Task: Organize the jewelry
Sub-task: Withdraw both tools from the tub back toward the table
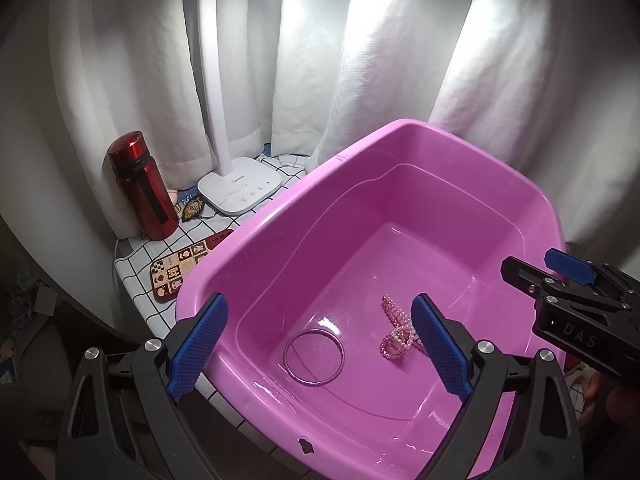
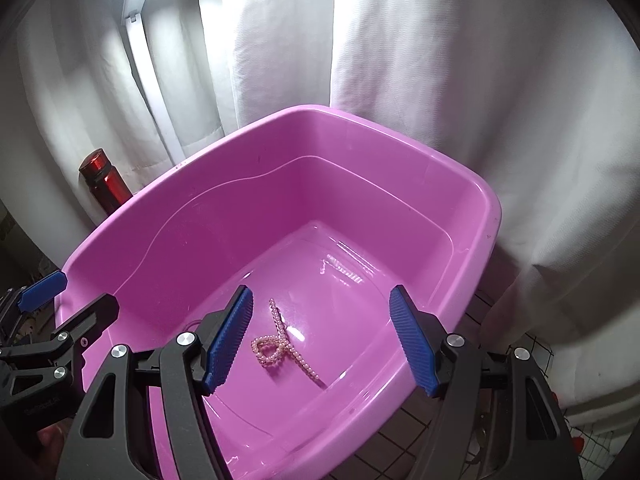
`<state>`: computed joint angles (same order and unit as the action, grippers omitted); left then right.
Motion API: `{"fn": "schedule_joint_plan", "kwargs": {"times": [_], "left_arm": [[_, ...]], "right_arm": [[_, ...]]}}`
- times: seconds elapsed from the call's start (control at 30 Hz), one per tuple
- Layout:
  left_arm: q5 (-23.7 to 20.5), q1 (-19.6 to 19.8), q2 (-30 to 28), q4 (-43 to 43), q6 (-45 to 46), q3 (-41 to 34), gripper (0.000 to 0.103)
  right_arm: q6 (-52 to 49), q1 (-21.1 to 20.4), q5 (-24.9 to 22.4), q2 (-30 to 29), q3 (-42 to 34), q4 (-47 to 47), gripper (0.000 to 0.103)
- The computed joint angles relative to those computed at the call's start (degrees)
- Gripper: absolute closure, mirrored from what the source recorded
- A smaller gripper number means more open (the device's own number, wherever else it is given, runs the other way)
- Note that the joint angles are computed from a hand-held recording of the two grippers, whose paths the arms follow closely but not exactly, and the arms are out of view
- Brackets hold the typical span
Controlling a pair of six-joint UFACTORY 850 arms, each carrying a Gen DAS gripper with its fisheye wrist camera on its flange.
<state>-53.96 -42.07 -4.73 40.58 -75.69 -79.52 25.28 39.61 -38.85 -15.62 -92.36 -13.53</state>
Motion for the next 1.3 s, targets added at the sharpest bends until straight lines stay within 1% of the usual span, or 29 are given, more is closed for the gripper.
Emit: {"fn": "schedule_joint_plan", "kwargs": {"times": [0.4, 0.67, 0.8, 0.97, 1.1, 1.3], "left_arm": [[-2.6, -2.9, 1.2, 2.2, -2.0, -0.7, 0.012], [-4.1, -6.2, 1.6, 3.4, -3.1, -1.1, 0.012], [-4.3, -8.4, 1.5, 3.4, -3.6, -1.6, 0.012], [-2.8, -12.1, 0.9, 3.0, -4.4, -2.4, 0.012], [-1.1, -15.4, -0.9, 2.4, -3.2, -4.0, 0.012], [1.7, -19.2, -3.8, 0.5, -0.7, -6.3, 0.012]], "right_arm": [[4.3, 0.3, 2.2, 5.7, 5.3, -3.3, 0.035], [8.1, 0.6, 3.7, 12.0, 11.7, -5.5, 0.035], [10.8, 0.3, 4.8, 17.0, 17.0, -5.9, 0.035], [15.2, -1.3, 5.1, 25.3, 25.1, -6.7, 0.035], [17.5, -3.9, 3.1, 32.1, 31.2, -6.2, 0.035], [22.4, -5.8, -1.8, 41.9, 39.9, -8.5, 0.035]]}}
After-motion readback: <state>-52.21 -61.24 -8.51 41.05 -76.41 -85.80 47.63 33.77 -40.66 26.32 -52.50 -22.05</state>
